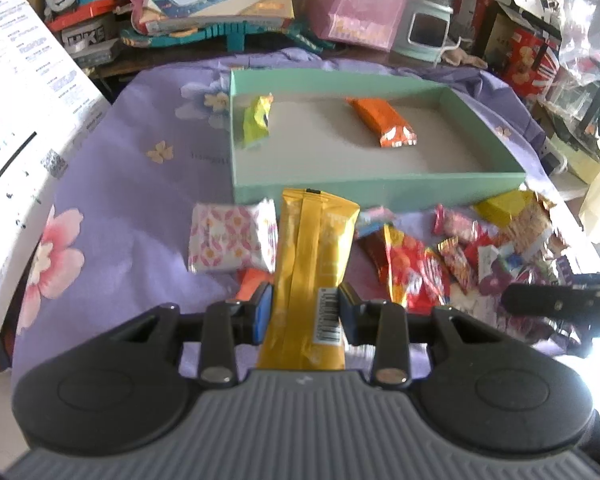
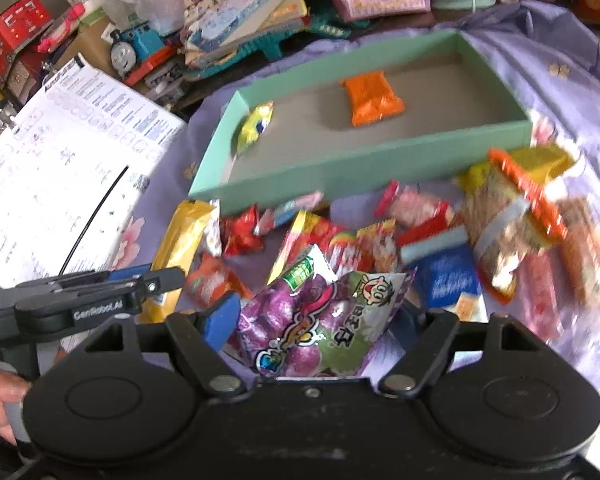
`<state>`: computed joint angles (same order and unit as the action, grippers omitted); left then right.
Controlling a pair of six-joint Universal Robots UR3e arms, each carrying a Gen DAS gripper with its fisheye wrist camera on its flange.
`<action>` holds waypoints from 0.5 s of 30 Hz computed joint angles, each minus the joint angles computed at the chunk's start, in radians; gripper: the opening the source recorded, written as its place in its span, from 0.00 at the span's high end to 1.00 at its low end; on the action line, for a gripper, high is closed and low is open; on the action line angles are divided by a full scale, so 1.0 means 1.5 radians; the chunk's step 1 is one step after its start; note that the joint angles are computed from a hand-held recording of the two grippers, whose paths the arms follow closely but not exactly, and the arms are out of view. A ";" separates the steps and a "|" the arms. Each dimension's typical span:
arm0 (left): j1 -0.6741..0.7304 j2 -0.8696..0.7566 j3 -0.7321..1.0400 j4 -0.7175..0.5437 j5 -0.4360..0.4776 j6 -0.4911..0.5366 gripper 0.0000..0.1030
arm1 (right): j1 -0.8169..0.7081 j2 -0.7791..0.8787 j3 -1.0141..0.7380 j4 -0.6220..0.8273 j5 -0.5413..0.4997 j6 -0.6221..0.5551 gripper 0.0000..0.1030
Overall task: Organize snacks
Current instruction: 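Place the yellow bar in the tray with the left tool while the right places the purple candy bag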
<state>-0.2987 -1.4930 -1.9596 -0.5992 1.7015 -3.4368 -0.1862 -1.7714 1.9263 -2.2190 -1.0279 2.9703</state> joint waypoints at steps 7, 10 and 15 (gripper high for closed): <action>0.047 -0.090 0.128 0.013 -0.012 0.026 0.67 | 0.040 0.171 -0.170 -0.096 -0.028 0.104 0.25; 0.067 -0.160 0.224 0.003 -0.020 0.034 0.67 | 0.067 0.277 -0.292 -0.103 -0.046 0.144 0.25; 0.085 -0.290 0.388 -0.029 -0.024 0.045 0.67 | 0.104 0.443 -0.491 -0.080 -0.086 0.184 0.25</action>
<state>-0.1708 -1.9276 -1.3773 -0.6421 1.6650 -3.3699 -0.0300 -1.1073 1.1898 -2.3393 -1.1576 3.2457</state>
